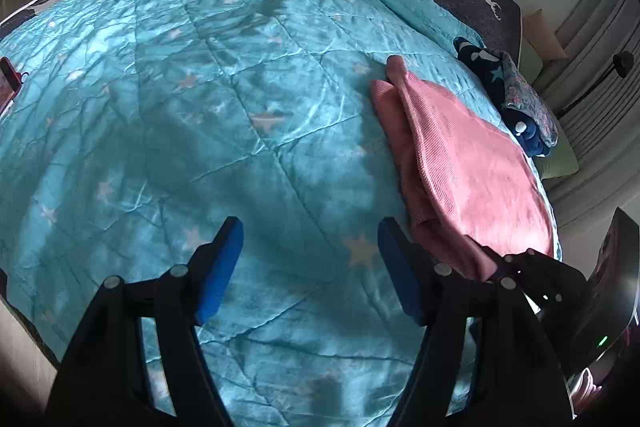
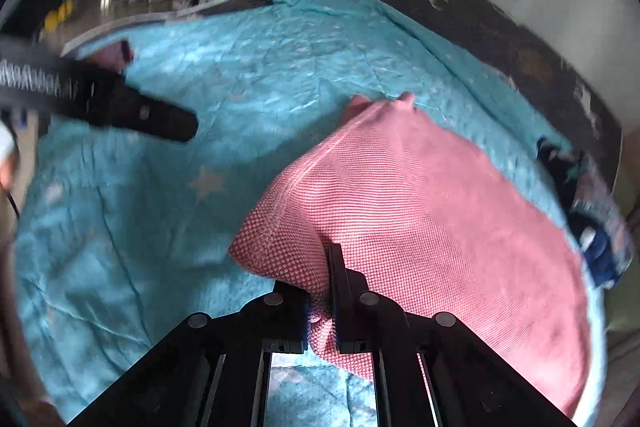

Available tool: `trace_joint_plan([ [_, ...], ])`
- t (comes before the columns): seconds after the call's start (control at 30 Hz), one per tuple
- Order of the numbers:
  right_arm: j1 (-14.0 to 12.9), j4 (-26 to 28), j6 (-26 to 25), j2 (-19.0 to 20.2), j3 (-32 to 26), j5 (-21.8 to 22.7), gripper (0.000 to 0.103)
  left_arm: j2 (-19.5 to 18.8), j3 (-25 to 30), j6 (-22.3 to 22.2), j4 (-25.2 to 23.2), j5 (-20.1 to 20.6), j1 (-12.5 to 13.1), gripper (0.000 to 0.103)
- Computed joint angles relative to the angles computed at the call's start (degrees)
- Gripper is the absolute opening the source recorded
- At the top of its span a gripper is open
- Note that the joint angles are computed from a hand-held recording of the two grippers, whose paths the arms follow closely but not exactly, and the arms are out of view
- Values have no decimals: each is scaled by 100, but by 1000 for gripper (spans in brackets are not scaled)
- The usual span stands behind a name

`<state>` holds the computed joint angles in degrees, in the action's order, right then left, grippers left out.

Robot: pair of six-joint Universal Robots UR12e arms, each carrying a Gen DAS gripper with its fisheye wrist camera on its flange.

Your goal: Fold small clothes

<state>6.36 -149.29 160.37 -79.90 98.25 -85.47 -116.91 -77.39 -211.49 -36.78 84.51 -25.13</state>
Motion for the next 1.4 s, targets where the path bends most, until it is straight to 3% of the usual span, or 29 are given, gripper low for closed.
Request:
trace_joint_plan([
  [0.17,-650,490,1358,-103,-136,1451,5,-57,54,-35,166,-321,28,70],
  [0.27,-911,747,1629,-98,-176,1994,5,-147,155,-80,235,-693,48,70],
  [0.43,-990,854,1574,-124,-110,2344,5,-362,416,-331,472,-1227,66,71],
  [0.57,-944,761,1410,-162,-60,2317,5,-633,761,-597,723,-1874,120,81],
  [0.73,-943,723,1469,-139,-52,2391,5,-1098,1498,-465,15,-2467,126,81],
  [0.83,-957,695,1494,-144,-40,2405,5,-1325,1843,-554,-377,-2368,95,76],
  [0.93,-972,645,1506,-152,-30,2393,5,-1465,2072,-504,-505,-2350,72,16],
  [1.1,-1037,490,1611,-178,20,2536,5,-1538,2559,174,-859,-1834,-90,15],
  [1.2,-1100,290,1732,-240,104,2659,5,-1719,3169,716,-1341,-1489,-234,15],
  [1.4,-1375,-342,2198,-494,459,2840,5,-2346,4668,1514,-2251,-1355,-510,15],
])
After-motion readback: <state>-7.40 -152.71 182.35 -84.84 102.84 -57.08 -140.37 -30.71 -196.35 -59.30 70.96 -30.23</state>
